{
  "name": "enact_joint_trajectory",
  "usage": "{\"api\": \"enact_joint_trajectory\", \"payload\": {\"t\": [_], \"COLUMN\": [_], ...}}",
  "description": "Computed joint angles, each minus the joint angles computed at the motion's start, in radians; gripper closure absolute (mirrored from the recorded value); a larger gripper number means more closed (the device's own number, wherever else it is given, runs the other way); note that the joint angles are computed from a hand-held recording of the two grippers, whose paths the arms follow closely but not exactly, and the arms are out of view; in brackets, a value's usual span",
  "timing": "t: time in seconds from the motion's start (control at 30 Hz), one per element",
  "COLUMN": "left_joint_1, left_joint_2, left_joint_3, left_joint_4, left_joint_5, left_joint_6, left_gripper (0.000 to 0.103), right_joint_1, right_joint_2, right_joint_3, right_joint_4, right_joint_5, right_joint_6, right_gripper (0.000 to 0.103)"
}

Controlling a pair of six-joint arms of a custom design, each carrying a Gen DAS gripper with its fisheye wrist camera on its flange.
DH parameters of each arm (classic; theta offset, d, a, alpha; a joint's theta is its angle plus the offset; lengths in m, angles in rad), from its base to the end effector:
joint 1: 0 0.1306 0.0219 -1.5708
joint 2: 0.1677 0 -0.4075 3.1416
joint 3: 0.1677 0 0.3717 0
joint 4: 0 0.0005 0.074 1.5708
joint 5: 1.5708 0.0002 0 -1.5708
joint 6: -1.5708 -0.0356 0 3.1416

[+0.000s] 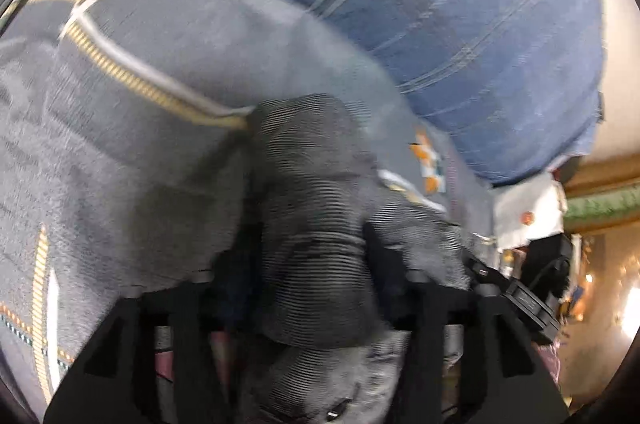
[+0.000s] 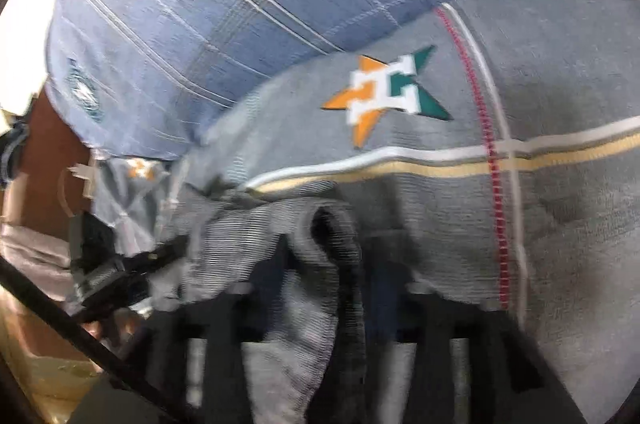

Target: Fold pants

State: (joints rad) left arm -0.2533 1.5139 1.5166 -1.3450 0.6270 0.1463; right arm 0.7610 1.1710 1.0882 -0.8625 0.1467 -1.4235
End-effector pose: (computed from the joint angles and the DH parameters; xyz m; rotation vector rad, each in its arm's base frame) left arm 0.4417 -0.1364 0.4364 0.2616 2.8761 -0.9827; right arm 0.2664 0.2458 0.4078 0.9207 2.4836 0.6705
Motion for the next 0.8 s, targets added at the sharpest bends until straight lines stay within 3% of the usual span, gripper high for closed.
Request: {"api": "enact_joint_trajectory", "payload": {"t": [0.13, 0.23, 0.37, 0.43, 0.47, 0.5, 0.57, 0.63, 0.67, 0.8], "left_joint_1": [0.027, 0.039, 0.033, 0.012, 0.001, -0.015, -0.052, -0.085, -0.083, -0.037], "left_joint_2": [-0.032, -0.081, -0.119, -0.117, -0.112, -0.114, -0.122, -0.106, -0.093, -0.036], "left_joint_3": [-0.01, -0.024, -0.025, -0.017, -0.01, -0.011, -0.015, -0.016, -0.018, -0.034], "left_joint_4": [-0.005, 0.015, 0.094, 0.082, 0.051, 0.039, 0.039, 0.042, 0.032, 0.0], "left_joint_5": [0.026, 0.04, 0.027, 0.043, 0.04, 0.013, -0.107, -0.191, -0.205, -0.12], "left_joint_6": [0.041, 0.032, 0.026, -0.001, -0.035, -0.053, -0.098, -0.091, -0.087, -0.045], "left_gripper": [0.039, 0.039, 0.039, 0.039, 0.039, 0.039, 0.04, 0.041, 0.043, 0.043], "right_joint_1": [0.019, 0.073, 0.101, 0.077, 0.063, 0.056, 0.05, 0.048, 0.051, 0.056], "right_joint_2": [-0.015, -0.045, -0.062, -0.052, -0.037, -0.024, 0.002, 0.025, 0.032, 0.07], "right_joint_3": [0.023, 0.059, 0.068, 0.057, 0.055, 0.059, 0.066, 0.08, 0.09, 0.121], "right_joint_4": [-0.058, -0.1, -0.058, 0.0, 0.007, -0.001, -0.031, -0.041, -0.053, -0.121], "right_joint_5": [0.029, 0.139, 0.185, 0.121, 0.086, 0.069, 0.067, 0.068, 0.076, 0.082], "right_joint_6": [-0.031, -0.034, 0.007, 0.027, 0.028, 0.03, 0.023, 0.037, 0.045, 0.057], "right_gripper": [0.041, 0.041, 0.043, 0.05, 0.061, 0.071, 0.08, 0.089, 0.101, 0.103]}}
